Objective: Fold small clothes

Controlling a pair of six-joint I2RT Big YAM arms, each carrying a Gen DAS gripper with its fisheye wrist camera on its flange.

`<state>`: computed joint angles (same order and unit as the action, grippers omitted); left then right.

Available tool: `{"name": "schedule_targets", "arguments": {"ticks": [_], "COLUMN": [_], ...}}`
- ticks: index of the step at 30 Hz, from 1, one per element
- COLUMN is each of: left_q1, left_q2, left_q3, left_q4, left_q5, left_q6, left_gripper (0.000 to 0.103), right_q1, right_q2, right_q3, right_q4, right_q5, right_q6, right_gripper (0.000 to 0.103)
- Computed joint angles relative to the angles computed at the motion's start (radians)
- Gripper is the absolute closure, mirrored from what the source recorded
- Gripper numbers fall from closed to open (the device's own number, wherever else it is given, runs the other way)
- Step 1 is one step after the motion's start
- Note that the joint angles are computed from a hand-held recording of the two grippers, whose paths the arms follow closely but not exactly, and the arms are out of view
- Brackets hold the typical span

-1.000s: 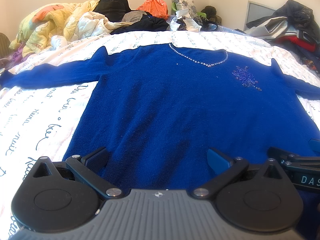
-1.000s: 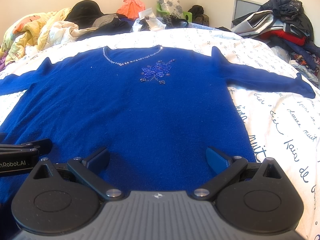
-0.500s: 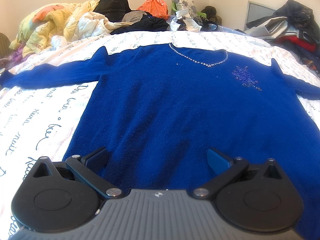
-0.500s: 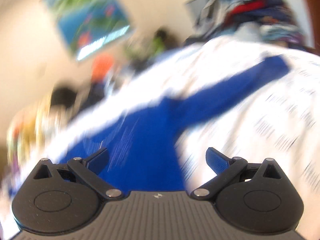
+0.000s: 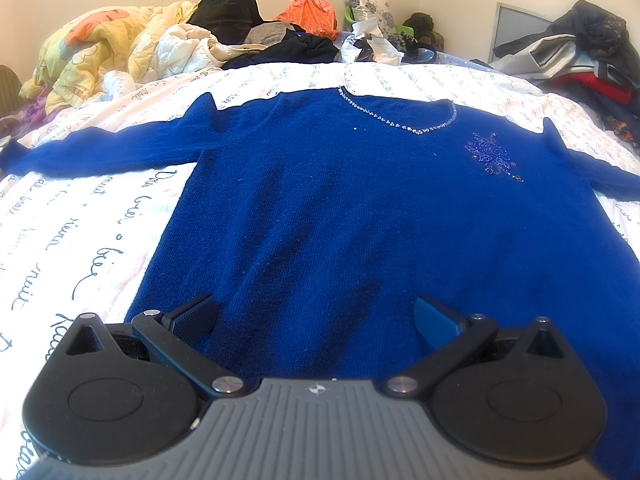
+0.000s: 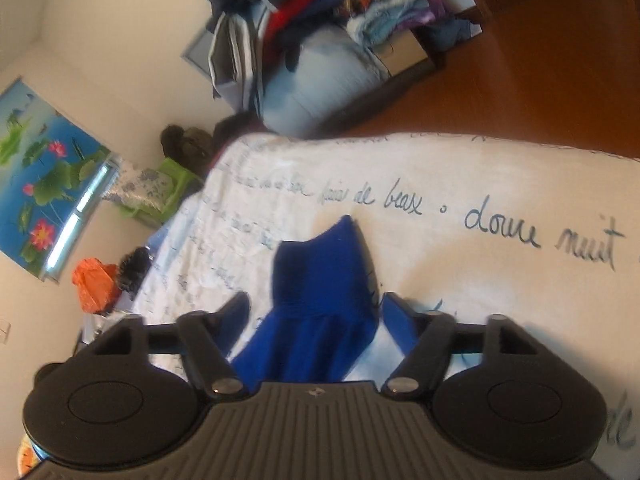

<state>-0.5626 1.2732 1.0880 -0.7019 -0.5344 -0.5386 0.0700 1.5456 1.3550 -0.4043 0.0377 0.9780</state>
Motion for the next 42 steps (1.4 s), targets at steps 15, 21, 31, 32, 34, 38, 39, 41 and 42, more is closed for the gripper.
{"name": "schedule_targets", "arguments": {"ticks": [15,21,31,32,34,38,39,41,42], "left_q1": [0.0,0.001,0.029,0.044,0.086,0.163,0.169,0.172,0.169], "left_q2": [0.0,-0.003,-0.034,-0.034,-0.015,0.09,0.127,0.221,0.269], "left_q3": [0.0,0.0,0.004,0.016,0.063,0.201,0.244,0.351,0.404], "left_q4": [0.001,-0.002,-0.003,-0.011,-0.033,-0.012,-0.021,-0.068,-0.104], "left_q5": [-0.001,0.0,0.089,0.125,0.223,0.367,0.363,0.351,0.333], "left_q6": [-0.001,0.0,-0.008,-0.033,-0.093,-0.115,-0.098,-0.034,-0.005], "left_gripper": [0.0,0.0,0.0,0.0,0.0,0.017,0.023,0.027,0.027], "right_q1": [0.027,0.252,0.537,0.542,0.555,0.567,0.561,0.561,0.563], "right_q2": [-0.009,-0.033,0.075,0.038,-0.01,0.008,0.013,0.012,0.014], "right_q3": [0.037,0.066,0.093,0.027,-0.059,-0.066,-0.058,-0.073,-0.07], "right_q4": [0.0,0.143,0.117,0.179,0.252,0.204,0.196,0.244,0.236], "right_q5": [0.038,-0.088,-0.127,-0.112,-0.072,-0.035,-0.058,-0.053,-0.047], "right_q6": [-0.227,-0.329,-0.403,-0.4,-0.384,-0.42,-0.409,-0.41,-0.413], "right_gripper": [0.094,0.094,0.05,0.048,0.046,0.045,0.045,0.043,0.041]}}
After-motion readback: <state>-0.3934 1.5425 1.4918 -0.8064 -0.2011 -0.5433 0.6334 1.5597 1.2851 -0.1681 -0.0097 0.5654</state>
